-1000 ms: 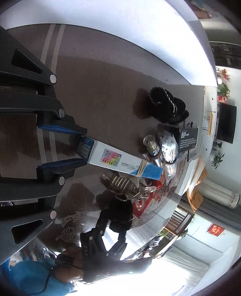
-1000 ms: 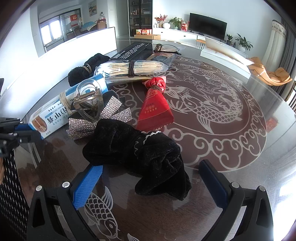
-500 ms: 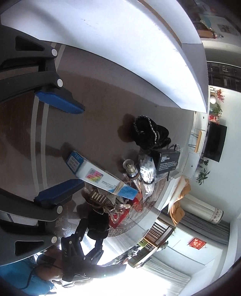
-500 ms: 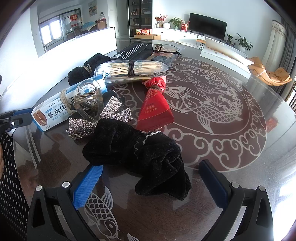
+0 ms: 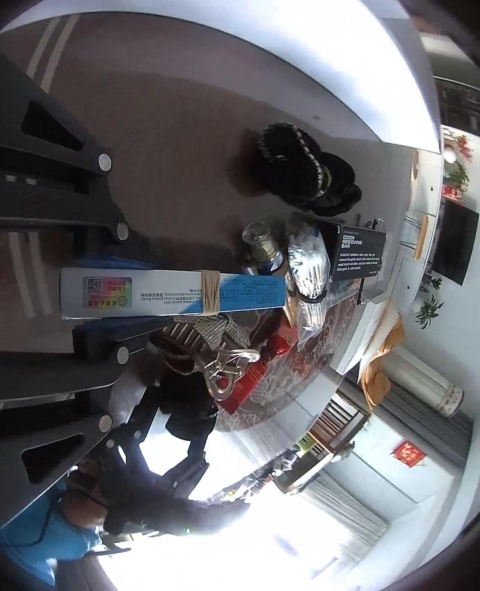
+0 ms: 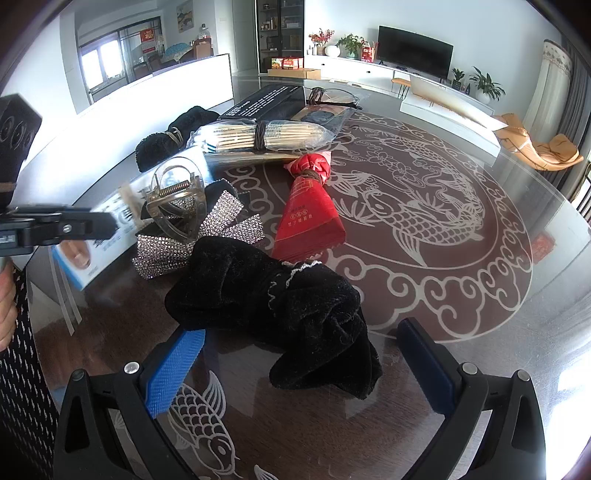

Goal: Organize objects
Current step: 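Grasp the white-and-blue ointment box with the left gripper, then lift the ointment box with the left gripper while the right gripper approaches the black glove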

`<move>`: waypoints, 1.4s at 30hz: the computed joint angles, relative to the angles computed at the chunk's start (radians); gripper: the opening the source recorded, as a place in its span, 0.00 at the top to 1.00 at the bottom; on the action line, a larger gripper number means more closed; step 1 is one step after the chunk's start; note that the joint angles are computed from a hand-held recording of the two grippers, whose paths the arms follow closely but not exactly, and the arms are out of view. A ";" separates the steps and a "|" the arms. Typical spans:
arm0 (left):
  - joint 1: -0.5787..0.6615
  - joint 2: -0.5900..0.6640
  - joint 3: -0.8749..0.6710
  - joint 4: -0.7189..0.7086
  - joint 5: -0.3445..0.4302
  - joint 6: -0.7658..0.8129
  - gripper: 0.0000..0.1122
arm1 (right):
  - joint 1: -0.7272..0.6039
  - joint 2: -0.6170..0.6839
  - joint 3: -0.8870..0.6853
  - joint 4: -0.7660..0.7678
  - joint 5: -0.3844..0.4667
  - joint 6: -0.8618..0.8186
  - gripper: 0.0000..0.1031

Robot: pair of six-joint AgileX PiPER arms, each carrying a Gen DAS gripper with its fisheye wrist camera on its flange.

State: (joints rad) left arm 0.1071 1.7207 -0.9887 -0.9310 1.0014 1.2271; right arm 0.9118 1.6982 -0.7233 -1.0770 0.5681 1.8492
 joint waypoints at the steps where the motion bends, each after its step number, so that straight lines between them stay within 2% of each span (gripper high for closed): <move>1: 0.030 -0.007 0.016 0.002 0.029 0.010 0.81 | 0.001 0.000 0.000 0.000 0.000 0.001 0.00; 3: 0.092 0.001 0.022 0.028 0.071 -0.005 0.79 | 0.000 0.000 0.000 -0.001 0.000 0.001 0.00; 5: 0.149 0.017 0.010 0.045 0.076 -0.059 0.61 | 0.000 0.000 0.001 -0.001 0.000 0.002 0.00; 6: 0.178 0.022 0.001 0.031 0.084 -0.063 0.56 | 0.000 0.000 0.001 -0.001 0.000 0.002 0.00; 8: 0.207 0.014 -0.015 0.030 0.063 -0.108 0.31 | 0.000 0.000 0.001 -0.001 0.000 0.002 0.00; 10: 0.226 0.002 -0.015 0.004 0.057 -0.105 0.25 | 0.001 0.000 0.001 -0.002 0.000 0.003 0.00; 12: 0.213 -0.008 -0.010 -0.016 0.067 -0.064 0.24 | 0.000 0.000 0.002 -0.002 -0.001 0.003 0.00; 14: 0.169 -0.053 0.025 0.001 0.011 -0.019 0.23 | 0.000 0.000 0.002 -0.003 -0.001 0.003 0.00; 16: 0.081 -0.128 0.088 0.047 -0.117 0.010 0.23 | 0.000 -0.001 0.002 -0.003 -0.001 0.003 0.00; 17: 0.012 -0.164 0.125 0.087 -0.213 0.008 0.23 | 0.000 -0.001 0.002 -0.003 -0.001 0.004 0.00; 20: -0.131 -0.208 0.196 0.201 -0.433 -0.061 0.23 | 0.002 -0.001 0.002 -0.003 -0.001 0.004 0.00; 22: -0.164 -0.189 0.209 0.243 -0.488 -0.101 0.23 | 0.001 -0.001 0.003 -0.004 -0.001 0.004 0.00; 23: -0.167 -0.197 0.227 0.218 -0.524 -0.070 0.22 | 0.001 -0.001 0.003 -0.004 -0.001 0.004 0.00; 25: -0.156 -0.193 0.224 0.204 -0.514 -0.062 0.21 | 0.001 -0.001 0.003 -0.004 -0.002 0.005 0.00; 30: -0.146 -0.185 0.239 0.172 -0.546 -0.036 0.08 | 0.001 -0.001 0.004 -0.005 -0.002 0.006 0.00; 38: -0.156 -0.175 0.242 0.139 -0.563 -0.008 0.08 | 0.001 -0.001 0.005 -0.006 -0.002 0.007 0.00; 42: -0.148 -0.162 0.230 0.154 -0.592 -0.065 0.08 | 0.001 -0.002 0.005 -0.007 -0.003 0.008 0.00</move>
State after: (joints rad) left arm -0.0410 1.5584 -0.7585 -0.7770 0.4098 1.1622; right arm 0.9129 1.6967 -0.7180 -1.0838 0.5654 1.8569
